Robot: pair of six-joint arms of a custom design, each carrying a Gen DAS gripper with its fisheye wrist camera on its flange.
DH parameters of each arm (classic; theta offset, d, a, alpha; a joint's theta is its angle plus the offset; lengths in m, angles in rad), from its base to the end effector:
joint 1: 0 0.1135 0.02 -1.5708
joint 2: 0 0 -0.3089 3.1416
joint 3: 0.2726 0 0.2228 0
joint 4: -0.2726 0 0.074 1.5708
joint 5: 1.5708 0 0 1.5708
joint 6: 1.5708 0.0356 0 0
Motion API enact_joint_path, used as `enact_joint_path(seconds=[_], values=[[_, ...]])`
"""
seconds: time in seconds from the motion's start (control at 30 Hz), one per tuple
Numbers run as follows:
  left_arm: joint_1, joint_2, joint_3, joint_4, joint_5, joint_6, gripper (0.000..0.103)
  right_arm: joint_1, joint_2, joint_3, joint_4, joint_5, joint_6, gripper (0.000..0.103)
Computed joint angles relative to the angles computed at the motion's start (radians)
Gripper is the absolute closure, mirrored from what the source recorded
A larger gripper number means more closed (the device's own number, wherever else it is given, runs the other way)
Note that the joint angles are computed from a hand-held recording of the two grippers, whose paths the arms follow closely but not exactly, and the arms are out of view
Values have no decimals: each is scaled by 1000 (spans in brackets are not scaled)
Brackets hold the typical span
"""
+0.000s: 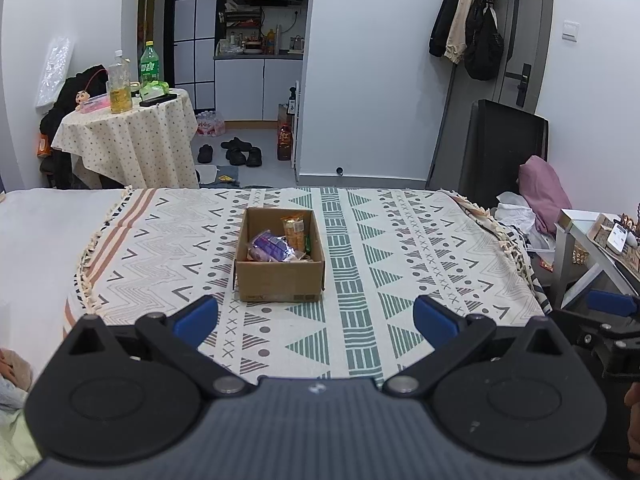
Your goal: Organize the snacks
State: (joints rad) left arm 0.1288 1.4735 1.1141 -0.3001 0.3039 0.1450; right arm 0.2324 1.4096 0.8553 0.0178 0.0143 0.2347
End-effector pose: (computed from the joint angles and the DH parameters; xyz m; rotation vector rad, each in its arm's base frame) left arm 0.2962 0.0276 0.3355 0.1825 2.1938 -0.1862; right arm 0.2713 0.0637 0.3004 0.0111 2.1184 0.2641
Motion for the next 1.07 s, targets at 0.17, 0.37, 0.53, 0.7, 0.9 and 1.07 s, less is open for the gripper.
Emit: enact_joint_path(seconds=[0.17,0.37,0.53,0.7,0.9,1.07], values=[[-1,2,1,-3,2,-1,0,-1,0,5,-6,2,4,0],[-4,0,-2,-1,0,-2,0,-4,-1,7,-10,-2,3,0],[-4,2,-2,-3,0,-2,0,-10,-1,3,-6,-8,0,0],[-3,2,-7,3,2,5,0,-7,4,10,-15,-10,-3,0],[2,-6,-26,30,12,24,0,3,12,11,-19,-11,-7,0],[-1,1,-19,29,12,23,0,3,20,13,-13,-13,-6,0]])
